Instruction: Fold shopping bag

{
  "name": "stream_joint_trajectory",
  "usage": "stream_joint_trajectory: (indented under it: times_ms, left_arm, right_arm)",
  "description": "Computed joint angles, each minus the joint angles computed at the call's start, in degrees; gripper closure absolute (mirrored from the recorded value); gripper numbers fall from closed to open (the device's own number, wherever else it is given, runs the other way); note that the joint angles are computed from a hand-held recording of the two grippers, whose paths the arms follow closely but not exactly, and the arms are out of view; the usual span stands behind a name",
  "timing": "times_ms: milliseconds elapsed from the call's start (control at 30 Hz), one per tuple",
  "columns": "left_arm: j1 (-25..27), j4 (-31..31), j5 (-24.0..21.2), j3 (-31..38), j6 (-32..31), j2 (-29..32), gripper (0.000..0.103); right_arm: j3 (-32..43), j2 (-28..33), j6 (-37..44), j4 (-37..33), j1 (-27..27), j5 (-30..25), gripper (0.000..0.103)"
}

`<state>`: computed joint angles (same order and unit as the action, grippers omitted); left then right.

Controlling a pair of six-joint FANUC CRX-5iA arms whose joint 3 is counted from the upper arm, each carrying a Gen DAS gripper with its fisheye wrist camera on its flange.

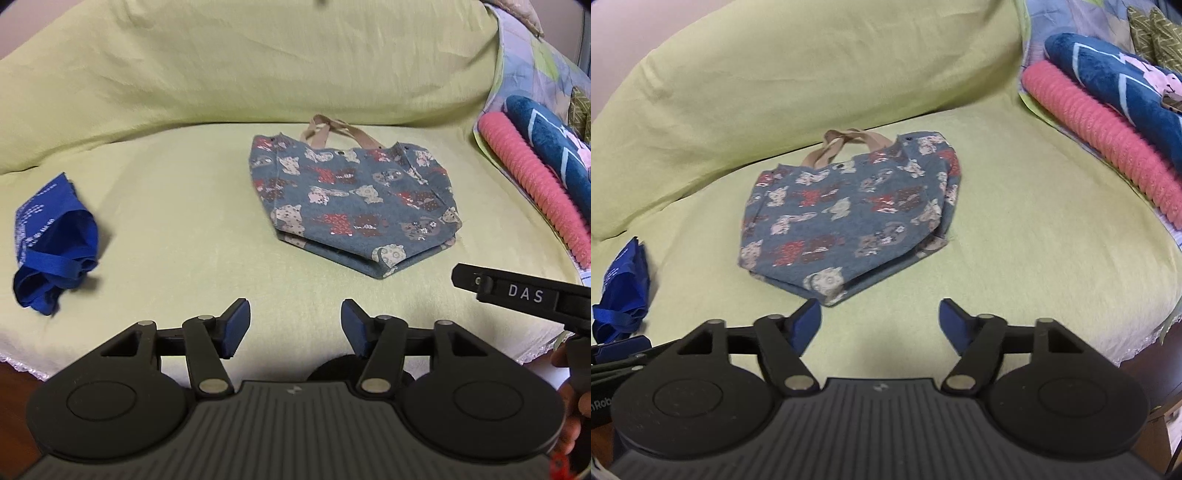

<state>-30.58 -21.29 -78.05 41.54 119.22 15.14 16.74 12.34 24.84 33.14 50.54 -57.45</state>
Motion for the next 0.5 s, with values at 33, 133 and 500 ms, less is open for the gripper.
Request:
stream_joint_trajectory:
  times_ms: [33,133,500]
  left_arm:
    - [-0.2,-0.5,0.1,-0.4,0.4,-0.5,0.042]
    - [-0.7,-1.7,0.3,-1.1,1.3,-1.5,0.036]
    - [0.9,1.0,5.0,-5.3,2.1,-4.0,0.034]
  right_arm:
    - [-0.2,-0.2,-0.1,0.4,0.3,0.2,0.017]
    - [-0.7,-0.6,-0.8,3.0,1.2,0.3,0.009]
    - [4.9,2.5,1.8,5.4,2.7,-7.1,0.001]
